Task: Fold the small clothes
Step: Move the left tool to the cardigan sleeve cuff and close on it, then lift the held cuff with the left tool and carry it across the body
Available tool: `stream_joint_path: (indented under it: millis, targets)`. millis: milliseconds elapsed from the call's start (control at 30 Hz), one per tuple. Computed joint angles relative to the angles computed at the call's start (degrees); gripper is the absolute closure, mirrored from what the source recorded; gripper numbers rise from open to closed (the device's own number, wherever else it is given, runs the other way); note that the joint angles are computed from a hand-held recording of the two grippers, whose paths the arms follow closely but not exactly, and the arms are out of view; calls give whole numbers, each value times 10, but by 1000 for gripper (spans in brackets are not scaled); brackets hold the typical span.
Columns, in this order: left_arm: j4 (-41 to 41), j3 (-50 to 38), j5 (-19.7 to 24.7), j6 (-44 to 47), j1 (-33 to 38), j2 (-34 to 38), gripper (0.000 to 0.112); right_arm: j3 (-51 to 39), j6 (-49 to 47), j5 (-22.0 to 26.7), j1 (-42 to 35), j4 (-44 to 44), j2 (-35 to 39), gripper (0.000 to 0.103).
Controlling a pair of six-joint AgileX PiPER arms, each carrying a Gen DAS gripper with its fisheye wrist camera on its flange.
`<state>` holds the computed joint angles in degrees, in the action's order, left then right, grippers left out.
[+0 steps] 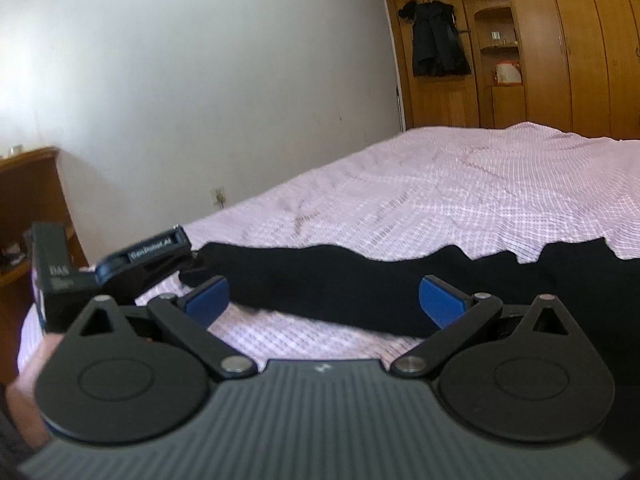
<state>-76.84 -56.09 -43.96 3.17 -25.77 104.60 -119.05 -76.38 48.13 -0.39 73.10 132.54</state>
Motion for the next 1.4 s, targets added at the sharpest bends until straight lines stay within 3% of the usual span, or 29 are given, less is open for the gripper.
stream_joint_path:
  millis: [100, 267, 433, 467, 533, 567, 633, 800, 967, 1000, 1033, 1067, 1267, 1400]
  targets:
    - [66, 17, -3, -49, 25, 6, 9, -27, 19, -21, 8, -8, 24, 0]
    - [132, 10, -5, -89, 59, 24, 12, -92, 77, -9, 2, -37, 72, 0]
    - [192, 3, -29, -161, 91, 52, 27, -88, 46, 0, -8, -21, 76, 0]
    - [185, 2, -35, -164, 94, 54, 31, -86, 39, 2, -10, -16, 75, 0]
    - [139, -9, -26, -137, 100, 52, 56, -86, 26, 9, -14, -5, 76, 0]
    - [122, -12, -15, -125, 104, 50, 61, -85, 18, 14, -16, -1, 75, 0]
    - [137, 0, -4, -153, 114, 42, 76, -77, -1, 20, -20, 7, 68, 0]
    - [154, -1, 41, -148, 132, 31, 76, -62, -39, 21, -26, 29, 62, 0]
    - [152, -25, 61, -139, 134, 48, 74, -79, -2, 12, -23, 7, 75, 0]
    - [147, -28, 64, -130, 136, 49, 78, -83, 6, 11, -23, 3, 78, 0]
    - [130, -37, 64, -111, 134, 52, 92, -87, 11, 9, -23, 0, 81, 0]
    - [101, -54, 70, -79, 129, 55, 98, -91, 15, 7, -24, -2, 84, 0]
    - [13, -108, 42, 21, 100, 73, 101, -92, 13, -15, -27, 3, 83, 0]
    - [-22, -129, 22, 64, 82, 78, 102, -75, 11, -58, -24, -8, 73, 0]
